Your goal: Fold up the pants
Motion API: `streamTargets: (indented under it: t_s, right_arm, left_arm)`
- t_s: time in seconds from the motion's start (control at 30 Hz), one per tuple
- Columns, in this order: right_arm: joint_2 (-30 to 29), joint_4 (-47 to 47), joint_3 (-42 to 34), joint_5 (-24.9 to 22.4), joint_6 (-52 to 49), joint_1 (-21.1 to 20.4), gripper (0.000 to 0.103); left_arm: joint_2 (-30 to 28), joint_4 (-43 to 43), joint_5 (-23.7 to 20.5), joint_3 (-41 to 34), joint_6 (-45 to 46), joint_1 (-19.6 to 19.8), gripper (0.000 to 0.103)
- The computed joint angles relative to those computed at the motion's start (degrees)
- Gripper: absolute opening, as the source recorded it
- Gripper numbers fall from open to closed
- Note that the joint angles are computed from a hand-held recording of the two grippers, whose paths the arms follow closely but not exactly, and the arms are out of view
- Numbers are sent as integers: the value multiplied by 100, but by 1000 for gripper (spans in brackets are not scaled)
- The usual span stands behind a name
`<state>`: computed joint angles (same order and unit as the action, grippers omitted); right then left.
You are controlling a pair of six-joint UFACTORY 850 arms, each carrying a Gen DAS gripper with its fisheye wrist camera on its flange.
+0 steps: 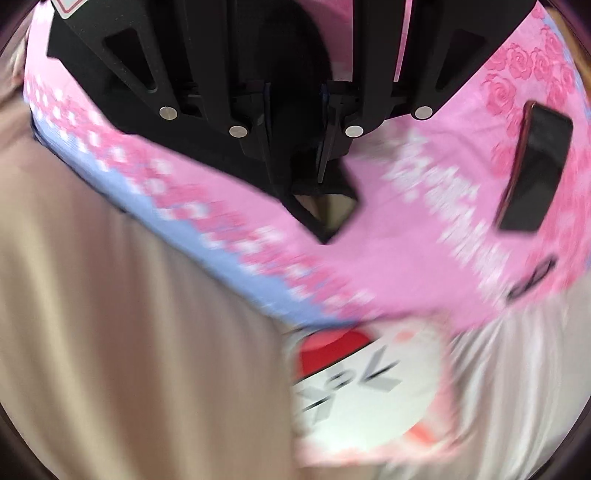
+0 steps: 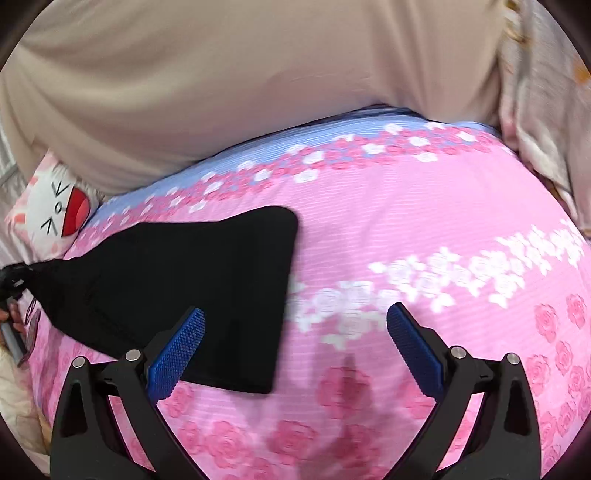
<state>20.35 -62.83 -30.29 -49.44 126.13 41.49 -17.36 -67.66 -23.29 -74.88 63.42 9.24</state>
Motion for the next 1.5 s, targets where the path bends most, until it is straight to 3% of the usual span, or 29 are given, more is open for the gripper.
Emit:
streamTargets:
  t_s: [0.13, 0.27, 0.4, 0.63, 0.93, 1.0, 1.03, 1.1, 1.17, 1.23, 1.27, 1.33, 1.43, 1.5]
  right_arm:
    - [372, 17, 298, -198, 282, 76, 97]
    - [692, 90, 540, -383, 447, 178, 97]
    - [1091, 185, 848, -575, 652, 324, 97]
    - [1679, 249, 1279, -604, 936, 412, 97]
    - [2230, 58, 1660, 136, 1228, 93, 97]
    - [2271, 27, 1686, 167, 1259, 80, 97]
    - [2290, 13, 1697, 179, 1271, 81, 97]
    - [2315, -10, 1713, 209, 1321, 74, 97]
    - [2318, -9, 1709, 207, 1322, 69, 97]
    - [2303, 32, 1680, 99, 1283, 118, 97]
    - [2199, 29, 1576, -91, 1212, 190, 97]
    - [2050, 16, 1355, -29, 830, 92, 97]
    - [1817, -499, 988, 660, 471, -275, 98]
    - [1439, -807, 679, 1498, 176, -735, 98]
  left_arm:
    - [812, -851, -151, 557, 1488, -589, 14]
    - [1375, -950, -389, 1023, 2143, -1272, 14]
    - [1752, -888, -288, 1499, 2531, -2064, 14]
    - [1777, 74, -22, 1929, 1865, -3227, 14]
    - [1759, 1132, 877, 2479, 1049, -4036, 16]
    - [1824, 909, 1156, 2616, 1336, -4118, 27]
    - [1887, 712, 1045, 2658, 1587, -4106, 31]
    - [2068, 566, 535, 2725, 1937, -3992, 54]
    - [2372, 214, 569, 2943, 2423, -4018, 61]
    - [2751, -221, 522, 3175, 3012, -3903, 61]
    - [2851, -224, 458, 3205, 3034, -3806, 64]
    - [2956, -99, 268, 3179, 2842, -3510, 69]
    - [2914, 225, 534, 3016, 2325, -3042, 73]
    - [2803, 538, 837, 2916, 1910, -2844, 74]
